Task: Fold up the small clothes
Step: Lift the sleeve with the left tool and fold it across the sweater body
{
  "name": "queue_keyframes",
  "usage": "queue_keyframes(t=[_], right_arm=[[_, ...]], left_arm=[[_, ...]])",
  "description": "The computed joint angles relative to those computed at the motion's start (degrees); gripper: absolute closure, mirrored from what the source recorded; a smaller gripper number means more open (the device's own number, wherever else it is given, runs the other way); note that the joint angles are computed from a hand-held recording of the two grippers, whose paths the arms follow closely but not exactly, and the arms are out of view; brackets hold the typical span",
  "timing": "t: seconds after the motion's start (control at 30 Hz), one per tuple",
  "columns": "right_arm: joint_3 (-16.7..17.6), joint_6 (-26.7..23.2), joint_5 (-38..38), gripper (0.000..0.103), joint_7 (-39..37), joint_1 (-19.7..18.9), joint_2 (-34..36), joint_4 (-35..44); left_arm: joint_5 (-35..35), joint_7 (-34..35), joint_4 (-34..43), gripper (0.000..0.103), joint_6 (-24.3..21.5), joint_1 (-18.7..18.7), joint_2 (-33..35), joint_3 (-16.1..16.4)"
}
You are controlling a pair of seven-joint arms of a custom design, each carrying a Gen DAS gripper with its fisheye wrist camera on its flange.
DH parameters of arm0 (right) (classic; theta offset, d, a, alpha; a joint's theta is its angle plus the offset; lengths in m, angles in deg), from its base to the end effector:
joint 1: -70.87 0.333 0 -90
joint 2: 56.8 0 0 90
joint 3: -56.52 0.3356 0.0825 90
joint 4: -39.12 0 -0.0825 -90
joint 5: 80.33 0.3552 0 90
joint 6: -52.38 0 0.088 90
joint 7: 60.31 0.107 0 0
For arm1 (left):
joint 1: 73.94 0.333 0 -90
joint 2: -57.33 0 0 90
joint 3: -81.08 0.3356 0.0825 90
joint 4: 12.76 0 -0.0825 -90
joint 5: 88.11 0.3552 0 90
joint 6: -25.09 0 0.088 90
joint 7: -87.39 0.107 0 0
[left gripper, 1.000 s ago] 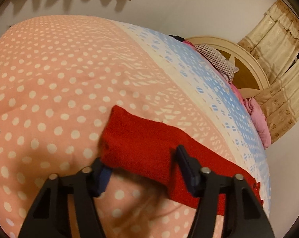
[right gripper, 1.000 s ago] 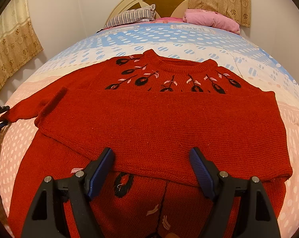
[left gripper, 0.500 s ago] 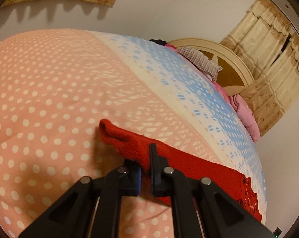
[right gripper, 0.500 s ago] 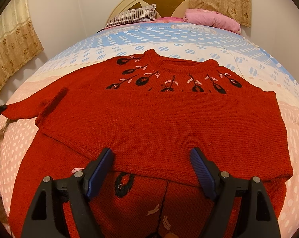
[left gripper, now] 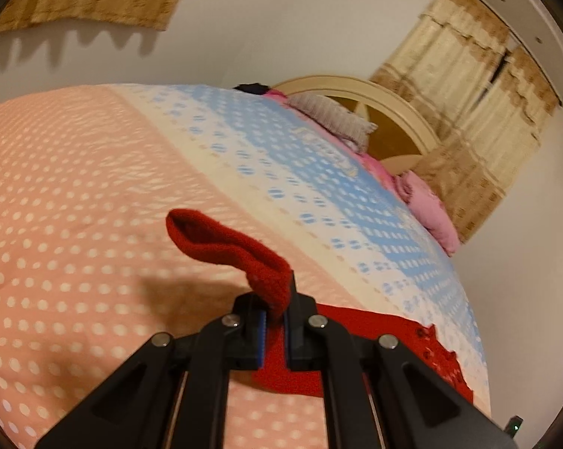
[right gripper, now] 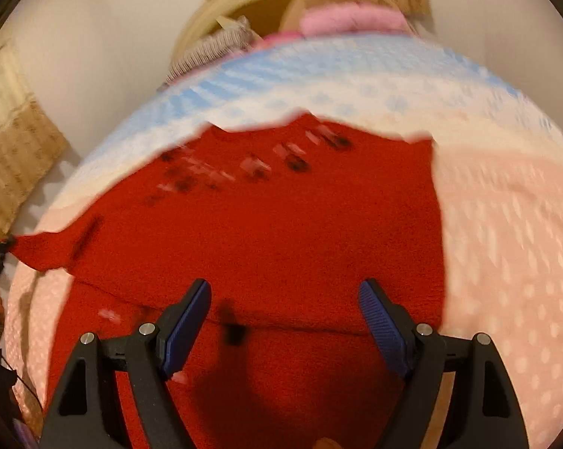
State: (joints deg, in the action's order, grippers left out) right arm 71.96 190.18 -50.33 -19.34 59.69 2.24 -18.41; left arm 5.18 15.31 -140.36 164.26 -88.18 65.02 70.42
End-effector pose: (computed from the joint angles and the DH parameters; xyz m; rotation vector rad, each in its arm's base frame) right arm 0.8062 -0.0318 0.2977 -2.0316 1.3108 -0.1434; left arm 0.4853 -0.2198 0.3630 -2.2510 0.5593 -1.0193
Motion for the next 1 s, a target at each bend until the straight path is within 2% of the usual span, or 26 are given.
queue_keyframes(t=[0.17, 0.3, 0.43, 0.5, 0.6, 1.0], right_arm=[[-0.5, 5.1, -1.0, 0.022, -2.3, 0.2, -2.8, -5.9], [0.0, 2.2, -0.9, 0.026, -0.1, -0.5, -0.2, -1.2], [1.7, 3.5, 1.0, 0.028, -2.7, -2.6, -1.7, -4.6], [4.8, 1.5, 4.7, 0.028, -5.1, -5.5, -1.4, -4.7], [7.1, -4.3, 11.3, 0.028, -5.4, -9.1, 0.7, -1.8], [5.2, -5.0, 24.6, 0.026, -11.7, -10.5, -1.9, -6.3]], left_arm=[[0.0, 4.5, 5.0, 0.097, 1.1, -0.8, 2.1, -0.1], [0.1, 6.4, 7.2, 0.097, 2.0, -1.4, 2.7, 0.1], [0.2, 8.3, 8.6, 0.097, 2.6, -1.9, 2.9, 0.2], [0.5, 8.8, 9.6, 0.097, 3.0, -2.1, 3.2, 0.3], [0.5, 9.7, 11.7, 0.097, 3.5, -2.6, 4.3, 0.4], [0.7, 14.8, 23.6, 0.097, 5.0, -6.2, 10.7, 2.0]])
